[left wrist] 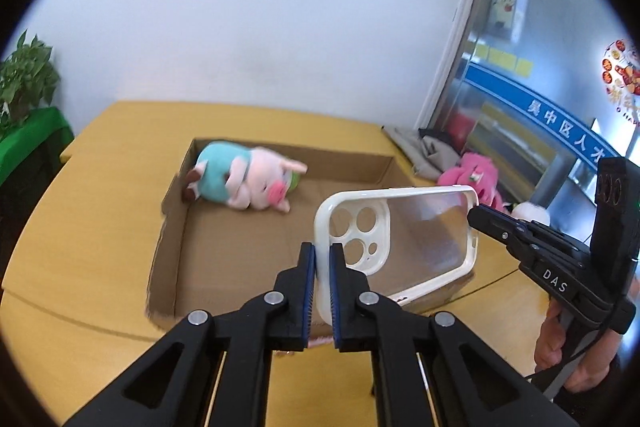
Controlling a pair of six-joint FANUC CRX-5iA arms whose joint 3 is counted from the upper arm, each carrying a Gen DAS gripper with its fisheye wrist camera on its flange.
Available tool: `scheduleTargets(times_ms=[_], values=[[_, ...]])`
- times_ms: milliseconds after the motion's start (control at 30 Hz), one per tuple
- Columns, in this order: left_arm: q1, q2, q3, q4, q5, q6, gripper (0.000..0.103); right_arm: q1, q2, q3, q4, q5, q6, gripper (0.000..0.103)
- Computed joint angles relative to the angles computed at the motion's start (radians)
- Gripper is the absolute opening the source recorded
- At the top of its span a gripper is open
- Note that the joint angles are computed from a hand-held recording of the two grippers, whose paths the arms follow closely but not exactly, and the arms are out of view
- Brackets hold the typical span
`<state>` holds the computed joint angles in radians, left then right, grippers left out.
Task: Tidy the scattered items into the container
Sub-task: 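Lift the phone case with both grippers and carry it over the box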
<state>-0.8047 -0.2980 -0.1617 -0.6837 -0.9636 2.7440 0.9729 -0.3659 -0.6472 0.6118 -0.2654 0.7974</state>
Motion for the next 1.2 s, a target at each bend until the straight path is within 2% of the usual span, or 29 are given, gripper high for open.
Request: scheduleTargets(times_ms=[100, 200, 333, 467, 500, 600, 733, 767, 933, 1033, 1067, 1100, 1200], values=[[0.041, 0.003, 0.02, 0.03, 0.05, -0.044, 0.006, -0.024, 0.0, 0.044, -0.068, 0.003, 0.08, 0.005], [0.047, 0.043, 0.081, 0.016, 0.022, -0.058, 0.006, -0.045, 0.018, 0.063, -0.04, 0.02, 0.072, 0.005], [0.093, 0.089, 0.142, 0.039, 0.004, -0.125, 0.006, -0.062, 0.077, 0.14, -0.124, -0.005, 0.166, 0.005], [0.163, 0.137, 0.196, 0.089, -0.002, -0.221, 0.006, -0.097, 0.183, 0.306, -0.376, -0.087, 0.39, 0.006], [0.182, 0.151, 0.209, 0.107, -0.003, -0.248, 0.006, -0.107, 0.205, 0.337, -0.408, -0.104, 0.424, 0.006], [0.233, 0.187, 0.239, 0.165, 0.008, -0.323, 0.006, -0.128, 0.255, 0.394, -0.405, -0.131, 0.455, 0.006], [0.309, 0.197, 0.221, 0.262, 0.078, -0.39, 0.006, -0.164, 0.327, 0.516, -0.507, -0.203, 0.57, 0.006], [0.344, 0.194, 0.203, 0.321, 0.112, -0.436, 0.006, -0.173, 0.351, 0.554, -0.533, -0.228, 0.596, 0.006], [0.431, 0.213, 0.188, 0.443, 0.165, -0.553, 0.006, -0.201, 0.441, 0.699, -0.617, -0.322, 0.692, 0.006], [0.456, 0.264, 0.239, 0.458, 0.135, -0.577, 0.006, -0.21, 0.491, 0.767, -0.636, -0.359, 0.716, 0.006], [0.445, 0.292, 0.286, 0.413, 0.082, -0.517, 0.006, -0.213, 0.507, 0.787, -0.642, -0.371, 0.719, 0.006], [0.441, 0.314, 0.313, 0.395, 0.061, -0.509, 0.006, -0.219, 0.53, 0.816, -0.658, -0.387, 0.727, 0.006], [0.457, 0.361, 0.349, 0.418, 0.053, -0.547, 0.006, -0.241, 0.598, 0.889, -0.694, -0.428, 0.738, 0.006]])
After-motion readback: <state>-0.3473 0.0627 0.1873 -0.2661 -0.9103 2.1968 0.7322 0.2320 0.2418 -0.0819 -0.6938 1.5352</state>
